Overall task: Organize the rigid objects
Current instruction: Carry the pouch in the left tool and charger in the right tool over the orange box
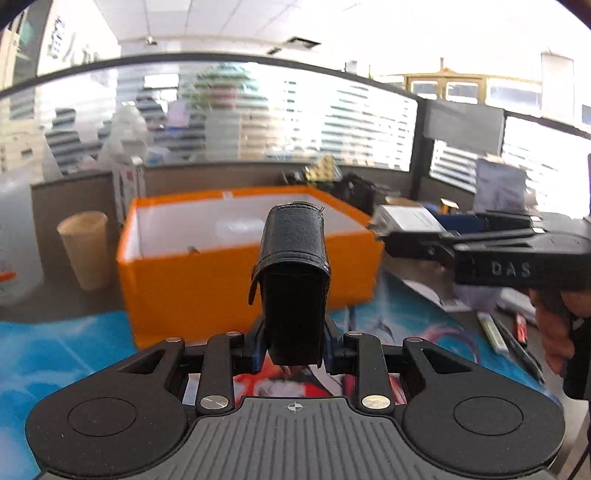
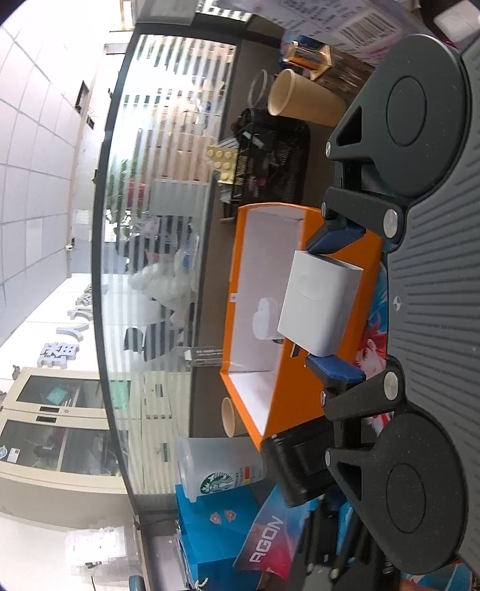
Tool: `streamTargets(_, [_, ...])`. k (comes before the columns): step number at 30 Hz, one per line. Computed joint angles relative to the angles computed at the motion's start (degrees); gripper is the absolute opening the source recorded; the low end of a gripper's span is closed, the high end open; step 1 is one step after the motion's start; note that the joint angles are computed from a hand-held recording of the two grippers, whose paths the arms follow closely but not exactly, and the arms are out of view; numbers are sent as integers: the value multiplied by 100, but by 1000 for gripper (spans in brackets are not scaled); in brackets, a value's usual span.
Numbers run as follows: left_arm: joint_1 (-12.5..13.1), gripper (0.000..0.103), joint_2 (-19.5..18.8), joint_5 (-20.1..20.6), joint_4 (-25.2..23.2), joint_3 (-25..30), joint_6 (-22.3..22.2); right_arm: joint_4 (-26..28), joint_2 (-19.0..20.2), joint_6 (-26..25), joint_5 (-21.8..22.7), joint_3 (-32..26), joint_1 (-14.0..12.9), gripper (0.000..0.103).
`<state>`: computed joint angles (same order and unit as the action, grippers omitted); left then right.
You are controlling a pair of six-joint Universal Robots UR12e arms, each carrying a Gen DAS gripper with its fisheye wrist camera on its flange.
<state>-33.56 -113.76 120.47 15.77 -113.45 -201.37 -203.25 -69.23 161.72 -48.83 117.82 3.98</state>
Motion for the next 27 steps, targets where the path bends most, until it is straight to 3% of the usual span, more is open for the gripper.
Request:
streamTargets(7, [35,27,29,326,170,110,242,-104,-18,58,-43,-116,12,56])
streamTargets(27, [269,27,51,460,297,384,593,146,102,124,-169,-721,147,56])
